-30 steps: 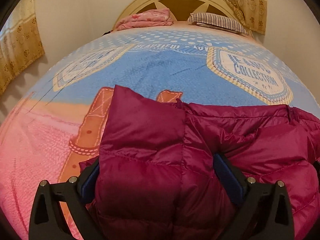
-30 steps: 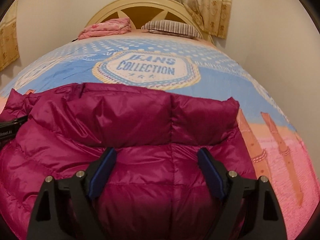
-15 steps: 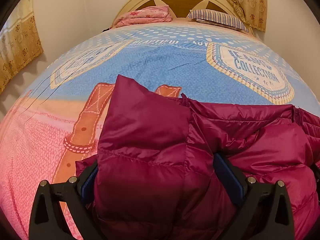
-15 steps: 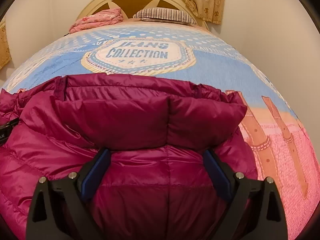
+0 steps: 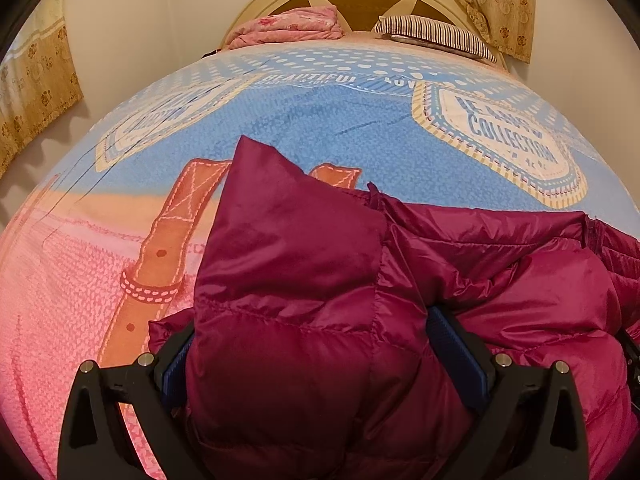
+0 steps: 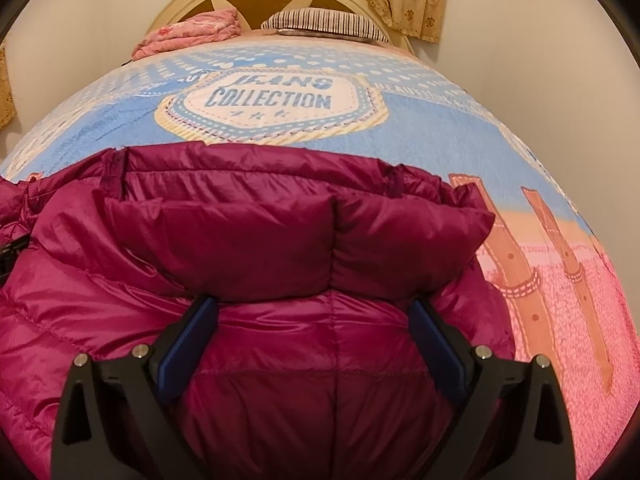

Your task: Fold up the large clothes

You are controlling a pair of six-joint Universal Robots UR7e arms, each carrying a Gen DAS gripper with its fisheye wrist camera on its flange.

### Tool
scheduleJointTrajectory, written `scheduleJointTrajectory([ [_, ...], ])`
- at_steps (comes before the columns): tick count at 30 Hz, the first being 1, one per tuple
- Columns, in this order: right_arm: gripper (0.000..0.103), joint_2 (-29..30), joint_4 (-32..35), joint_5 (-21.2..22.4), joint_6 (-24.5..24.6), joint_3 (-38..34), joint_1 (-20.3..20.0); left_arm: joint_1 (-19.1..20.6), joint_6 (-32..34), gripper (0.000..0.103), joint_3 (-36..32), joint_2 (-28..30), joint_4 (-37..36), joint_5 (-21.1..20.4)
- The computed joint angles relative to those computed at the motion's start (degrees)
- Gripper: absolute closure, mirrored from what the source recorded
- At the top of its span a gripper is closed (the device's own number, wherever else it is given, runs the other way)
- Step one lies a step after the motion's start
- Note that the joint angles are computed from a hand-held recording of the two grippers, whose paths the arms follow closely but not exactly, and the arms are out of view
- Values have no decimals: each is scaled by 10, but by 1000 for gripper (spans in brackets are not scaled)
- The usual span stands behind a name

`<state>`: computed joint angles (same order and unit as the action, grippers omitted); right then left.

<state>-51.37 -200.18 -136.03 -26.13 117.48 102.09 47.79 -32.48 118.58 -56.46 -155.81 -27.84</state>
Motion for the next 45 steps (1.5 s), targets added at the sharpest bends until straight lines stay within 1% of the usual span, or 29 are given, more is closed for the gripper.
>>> scheduleJointTrajectory([
  [8,5,8,-13,-15,-8,-3,7,1,-2,1,-2,1,4,-1],
  [9,5,3,-9,-14,-5,-1,7,0,-11,1,-4,-3,21,-2],
  [10,5,-1,-3,-16,-1,-1,10,1,-20,1,-10,-11,52,-12],
  [11,6,-4,0,-23,3,0,14,1,-34,1,-18,-25,95,-29],
  [12,6,-8,-2,-33,10,3,23,-4,-49,1,-17,-40,118,-37],
  [14,6,-19,-22,-26,21,17,43,-21,-66,1,-1,-63,125,-30],
  [16,6,-21,-47,-22,16,27,72,-48,-72,1,29,-85,108,-4],
  [17,5,-16,-61,-16,9,30,86,-58,-78,1,39,-91,106,3],
  [19,5,-6,-62,-4,10,31,103,-63,-78,1,46,-86,110,-12],
  [20,5,0,-50,0,16,29,107,-62,-77,1,44,-77,121,-13],
  [21,5,13,-37,-6,17,24,111,-61,-81,1,43,-67,134,-6],
  [22,6,28,-42,-16,7,19,112,-62,-80,1,46,-57,133,6],
  [23,6,49,-56,-31,-12,14,111,-64,-69,1,55,-48,108,20],
  [24,6,64,-61,-42,-20,11,105,-67,-56,1,68,-41,68,33],
  [25,6,67,-59,-39,-14,15,97,-68,-51,1,73,-36,48,38],
  [26,5,69,-69,-25,-10,22,87,-68,-49,1,75,-32,36,42],
  [27,4,72,-85,-21,-13,25,83,-66,-50,1,73,-29,37,42],
  [30,3,81,-75,-34,-17,15,82,-60,-56,1,66,-29,53,31],
  [33,2,81,-61,-32,-6,13,78,-49,-53,1,59,-44,66,-10],
  [34,2,79,-59,-29,-4,14,77,-45,-48,1,61,-55,69,-30],
  [35,1,79,-56,-28,-1,14,77,-45,-49,1,62,-63,79,-41],
  [36,1,76,-52,-25,2,14,76,-48,-55,1,63,-69,94,-41],
  [38,1,74,-46,-24,4,13,75,-66,-101,1,73,-94,150,-15],
  [40,1,69,-38,-21,9,14,76,-96,-136,1,112,-147,155,2],
  [42,1,47,-18,-6,23,28,77,-123,-187,1,147,-205,180,14],
  [44,1,25,-24,2,26,46,87,-142,-234,1,174,-264,229,9],
  [45,0,12,-52,7,20,65,96,-145,-240,1,183,-282,234,-3],
])
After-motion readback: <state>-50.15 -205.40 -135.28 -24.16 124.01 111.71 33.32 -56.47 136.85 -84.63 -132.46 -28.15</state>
